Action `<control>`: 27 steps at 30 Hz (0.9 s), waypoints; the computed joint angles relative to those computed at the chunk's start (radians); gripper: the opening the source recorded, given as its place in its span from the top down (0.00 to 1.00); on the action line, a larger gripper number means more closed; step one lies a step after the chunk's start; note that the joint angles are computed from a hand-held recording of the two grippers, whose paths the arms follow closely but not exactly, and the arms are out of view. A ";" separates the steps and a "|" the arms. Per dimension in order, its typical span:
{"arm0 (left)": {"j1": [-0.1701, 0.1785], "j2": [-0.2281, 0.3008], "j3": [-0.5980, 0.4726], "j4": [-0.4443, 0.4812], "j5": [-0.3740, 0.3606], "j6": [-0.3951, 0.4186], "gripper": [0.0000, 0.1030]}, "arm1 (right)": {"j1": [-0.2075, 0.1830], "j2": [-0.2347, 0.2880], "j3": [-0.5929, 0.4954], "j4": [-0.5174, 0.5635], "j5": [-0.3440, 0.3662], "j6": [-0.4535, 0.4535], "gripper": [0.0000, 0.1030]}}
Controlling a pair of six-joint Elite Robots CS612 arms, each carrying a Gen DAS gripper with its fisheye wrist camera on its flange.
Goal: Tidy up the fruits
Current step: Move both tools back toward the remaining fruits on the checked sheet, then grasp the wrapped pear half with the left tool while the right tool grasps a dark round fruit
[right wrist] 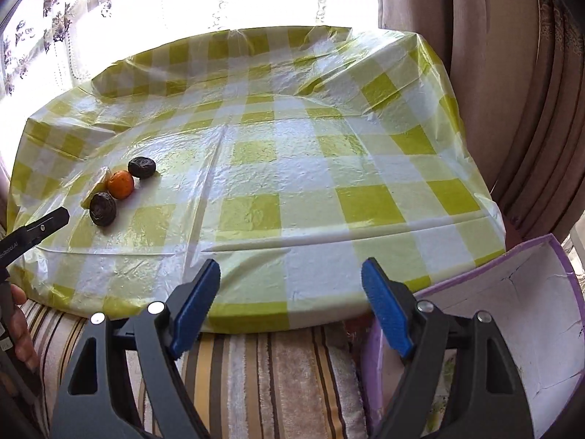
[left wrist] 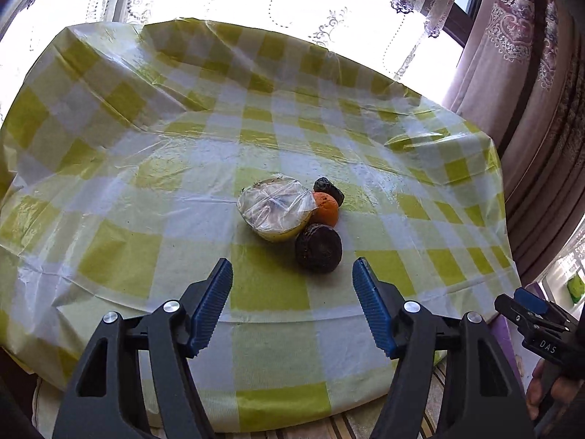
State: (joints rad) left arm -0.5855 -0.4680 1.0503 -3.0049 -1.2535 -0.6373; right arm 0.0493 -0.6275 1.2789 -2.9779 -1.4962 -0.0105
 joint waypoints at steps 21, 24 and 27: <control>0.060 0.119 -0.255 0.201 -0.145 -0.058 0.37 | 0.085 0.103 -0.191 0.110 0.155 -0.136 0.23; 0.064 0.123 -0.258 0.187 -0.154 -0.051 0.44 | 0.089 0.112 -0.210 0.122 0.168 -0.144 0.23; 0.066 0.122 -0.250 0.169 -0.156 -0.042 0.45 | 0.094 0.122 -0.230 0.139 0.174 -0.154 0.23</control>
State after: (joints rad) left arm -0.5199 -0.3457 0.8002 -2.8355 -1.4095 -0.6794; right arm 0.1438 -0.5051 1.0492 -2.8390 -1.3219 -0.1649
